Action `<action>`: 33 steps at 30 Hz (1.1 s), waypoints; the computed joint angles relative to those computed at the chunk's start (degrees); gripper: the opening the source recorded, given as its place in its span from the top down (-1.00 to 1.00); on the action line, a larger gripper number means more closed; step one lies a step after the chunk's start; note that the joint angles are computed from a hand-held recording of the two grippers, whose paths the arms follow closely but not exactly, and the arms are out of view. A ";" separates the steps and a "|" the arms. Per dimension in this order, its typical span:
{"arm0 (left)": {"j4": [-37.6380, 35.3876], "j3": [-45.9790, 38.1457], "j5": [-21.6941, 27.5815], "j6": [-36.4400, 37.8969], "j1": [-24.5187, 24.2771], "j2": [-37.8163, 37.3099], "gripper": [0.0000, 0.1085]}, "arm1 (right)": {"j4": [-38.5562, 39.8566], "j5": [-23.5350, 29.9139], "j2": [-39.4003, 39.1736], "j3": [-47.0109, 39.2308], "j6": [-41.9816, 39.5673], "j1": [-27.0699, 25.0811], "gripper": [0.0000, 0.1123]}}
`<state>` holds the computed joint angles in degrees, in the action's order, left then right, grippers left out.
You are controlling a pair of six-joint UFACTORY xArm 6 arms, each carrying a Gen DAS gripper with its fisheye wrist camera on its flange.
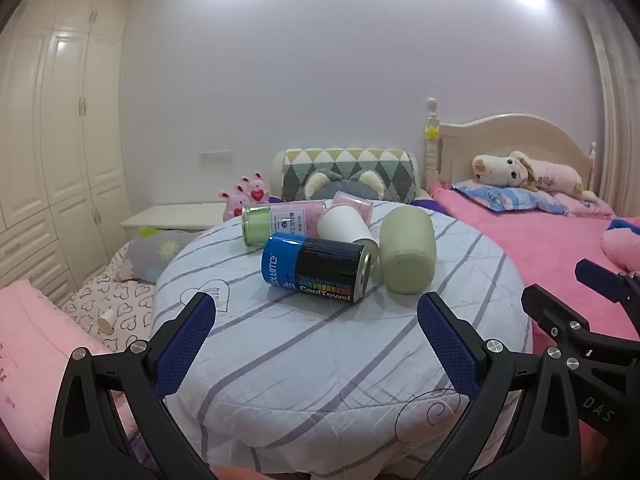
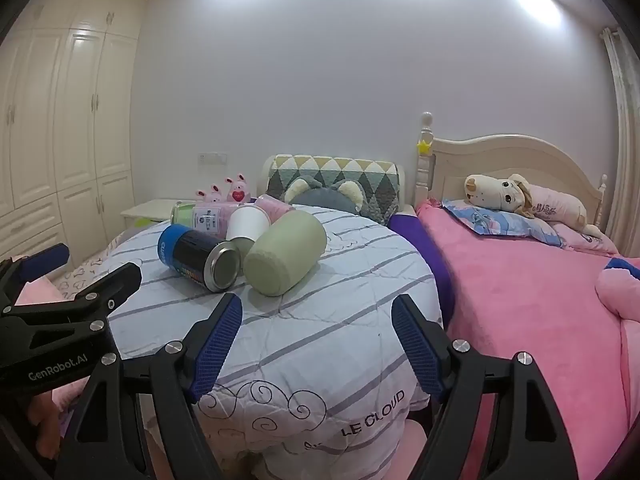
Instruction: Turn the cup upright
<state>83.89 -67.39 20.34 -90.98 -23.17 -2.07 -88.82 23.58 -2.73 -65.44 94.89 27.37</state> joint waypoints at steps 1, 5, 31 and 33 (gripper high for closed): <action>-0.17 -0.04 -0.38 -0.10 0.23 0.02 -0.88 | 0.07 -0.26 0.05 -0.05 -0.06 -0.02 -0.40; 0.69 -0.22 1.87 0.78 -0.86 0.05 -0.88 | -0.18 -0.72 0.30 -0.08 0.02 -0.43 -0.40; 3.39 0.88 1.30 -2.10 -1.03 -1.73 -0.88 | 1.85 0.51 0.02 0.50 -0.55 -0.24 -0.40; 3.11 0.86 1.47 -1.60 -1.12 -1.74 -0.88 | 1.98 0.15 0.12 0.44 -0.59 -0.40 -0.40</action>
